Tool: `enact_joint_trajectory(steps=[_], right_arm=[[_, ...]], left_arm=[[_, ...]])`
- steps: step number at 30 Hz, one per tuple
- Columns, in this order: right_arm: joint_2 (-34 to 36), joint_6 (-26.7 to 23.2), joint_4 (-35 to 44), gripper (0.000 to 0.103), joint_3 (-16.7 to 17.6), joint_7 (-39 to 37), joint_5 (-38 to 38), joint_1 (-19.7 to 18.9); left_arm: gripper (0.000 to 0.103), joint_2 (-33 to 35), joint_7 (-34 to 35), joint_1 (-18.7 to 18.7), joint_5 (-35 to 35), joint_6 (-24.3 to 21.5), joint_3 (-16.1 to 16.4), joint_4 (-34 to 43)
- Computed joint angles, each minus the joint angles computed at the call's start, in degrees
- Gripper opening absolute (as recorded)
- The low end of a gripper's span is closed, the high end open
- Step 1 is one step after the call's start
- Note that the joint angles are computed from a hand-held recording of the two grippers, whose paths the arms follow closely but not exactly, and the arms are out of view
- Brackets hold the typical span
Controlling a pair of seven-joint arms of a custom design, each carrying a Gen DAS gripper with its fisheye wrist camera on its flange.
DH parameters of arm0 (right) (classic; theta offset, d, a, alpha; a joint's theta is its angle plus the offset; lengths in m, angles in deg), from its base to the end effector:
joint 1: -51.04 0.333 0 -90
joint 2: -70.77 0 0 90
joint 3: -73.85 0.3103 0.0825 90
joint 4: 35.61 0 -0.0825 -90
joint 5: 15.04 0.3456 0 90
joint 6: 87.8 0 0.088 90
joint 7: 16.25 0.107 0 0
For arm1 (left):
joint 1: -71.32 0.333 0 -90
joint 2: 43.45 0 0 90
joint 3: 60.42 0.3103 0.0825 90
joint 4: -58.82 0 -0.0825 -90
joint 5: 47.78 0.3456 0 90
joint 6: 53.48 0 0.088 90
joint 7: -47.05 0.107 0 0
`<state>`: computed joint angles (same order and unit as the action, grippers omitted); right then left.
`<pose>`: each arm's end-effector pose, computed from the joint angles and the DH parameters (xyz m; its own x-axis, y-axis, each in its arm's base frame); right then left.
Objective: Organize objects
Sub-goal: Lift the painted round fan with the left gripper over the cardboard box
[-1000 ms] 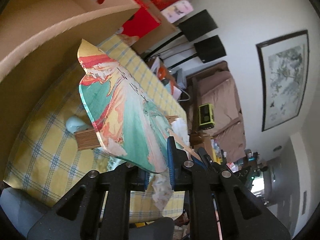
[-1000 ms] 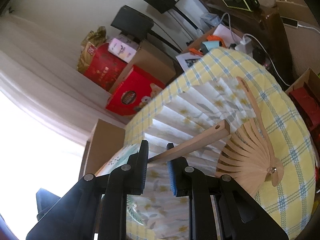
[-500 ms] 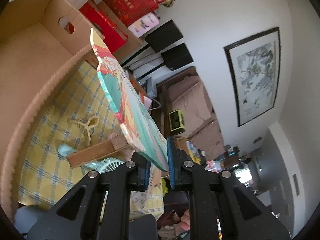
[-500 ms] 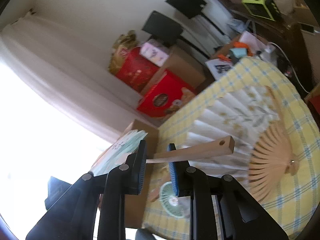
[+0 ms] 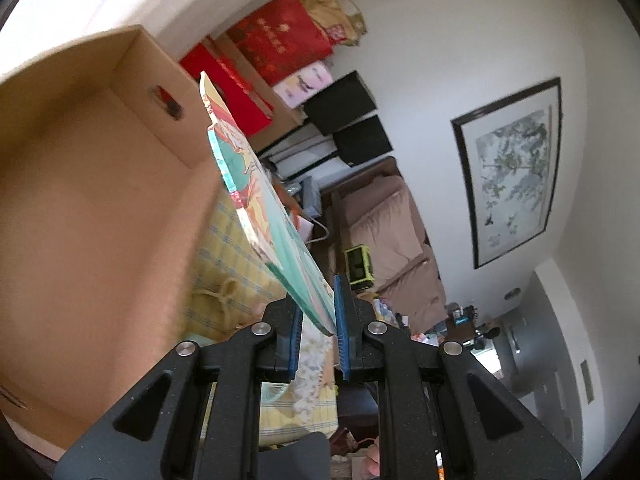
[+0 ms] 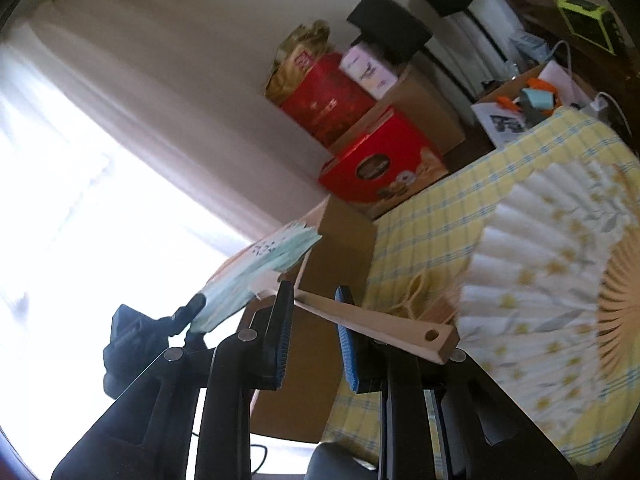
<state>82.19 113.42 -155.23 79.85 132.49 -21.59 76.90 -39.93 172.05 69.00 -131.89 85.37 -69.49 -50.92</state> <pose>0.4938 0.3175 0.5029 0.1009 -0.6321 -0.7683 -0.6256 0.5601 -0.5430 0.5666 -0.1163 0.5224 -0.1419 -0.4869 0.8618 -0.8407 -0.4003 -0.3646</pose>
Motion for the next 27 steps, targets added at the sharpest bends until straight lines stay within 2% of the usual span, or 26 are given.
enact_joint_trajectory(steps=[4,9,11,18,22,23,25,27], right_arm=[[3.3,-3.8,5.0,0.021,0.4,-0.7,-1.1,1.2],[6.6,-8.9,10.4,0.021,-2.6,-2.9,-1.0,5.7],[7.6,-11.1,12.3,0.021,-4.4,-3.5,-1.4,7.9],[8.7,-16.8,14.4,0.021,-1.9,-3.7,-4.3,6.4],[8.9,-19.4,14.6,0.021,1.6,-4.9,-4.6,3.2],[9.0,-20.2,14.8,0.026,3.1,-5.8,-4.4,2.0],[9.2,-21.9,15.6,0.030,3.6,-6.9,-4.6,1.7],[9.3,-23.9,16.7,0.031,3.7,-8.3,-5.1,2.1]], left_arm=[[0.014,0.8,-1.0,1.5,2.0,-0.9,1.1,0.1],[0.014,2.9,-2.9,3.3,5.2,-0.6,1.6,1.3],[0.010,3.9,-3.5,4.0,7.3,-0.8,1.7,2.0],[0.010,7.7,-8.3,6.1,16.2,-1.4,1.3,6.5],[0.014,9.9,-11.7,6.7,22.6,-2.3,0.8,9.8],[0.014,10.4,-12.3,6.9,24.0,-2.5,0.6,10.4],[0.016,11.3,-13.2,7.2,26.9,-3.4,0.3,11.7],[0.017,12.1,-13.9,7.5,29.0,-4.4,0.0,12.8]])
